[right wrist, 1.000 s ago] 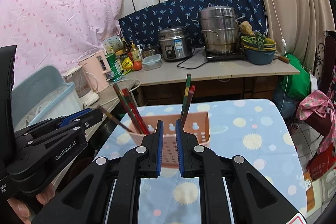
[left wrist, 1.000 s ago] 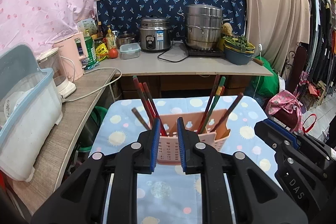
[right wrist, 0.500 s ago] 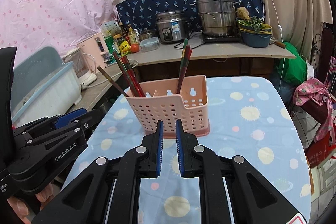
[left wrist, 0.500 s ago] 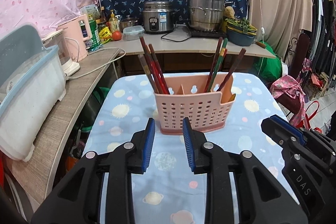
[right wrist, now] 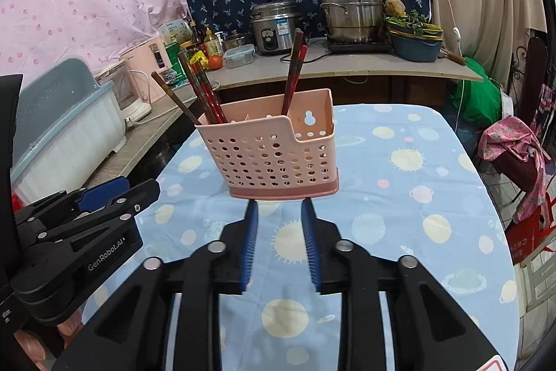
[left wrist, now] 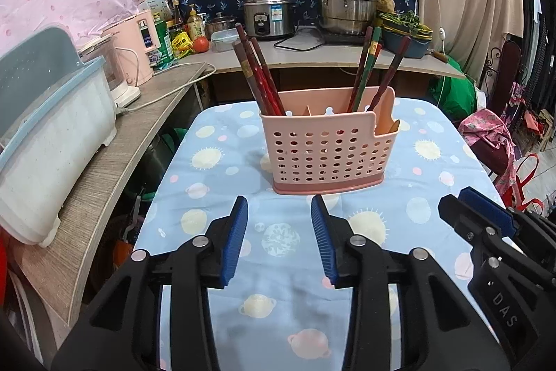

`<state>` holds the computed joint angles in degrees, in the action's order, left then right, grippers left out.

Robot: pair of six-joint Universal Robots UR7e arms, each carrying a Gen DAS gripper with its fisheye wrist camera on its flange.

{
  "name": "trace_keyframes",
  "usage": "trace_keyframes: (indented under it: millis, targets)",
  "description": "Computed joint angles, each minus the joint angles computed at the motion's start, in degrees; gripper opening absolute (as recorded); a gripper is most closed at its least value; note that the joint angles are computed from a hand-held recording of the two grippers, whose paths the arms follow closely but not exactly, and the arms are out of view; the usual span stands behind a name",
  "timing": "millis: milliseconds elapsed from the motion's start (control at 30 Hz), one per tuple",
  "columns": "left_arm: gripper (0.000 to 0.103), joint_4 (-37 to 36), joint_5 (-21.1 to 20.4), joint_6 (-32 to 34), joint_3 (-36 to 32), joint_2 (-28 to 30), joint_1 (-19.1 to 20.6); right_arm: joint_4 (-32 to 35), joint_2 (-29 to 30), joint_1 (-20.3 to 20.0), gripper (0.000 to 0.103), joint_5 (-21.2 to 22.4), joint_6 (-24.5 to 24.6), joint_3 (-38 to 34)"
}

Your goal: Organize utensils

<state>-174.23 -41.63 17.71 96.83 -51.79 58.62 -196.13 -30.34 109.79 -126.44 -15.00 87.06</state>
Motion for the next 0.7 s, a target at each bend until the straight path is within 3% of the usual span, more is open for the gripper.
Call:
trace_keyframes:
  millis: [700]
  targets:
    - [0.052, -0.05, 1.27, -0.9, 0.7, 0.43, 0.67, 1.63, 1.49, 0.0, 0.038, -0.97, -0.11, -0.72]
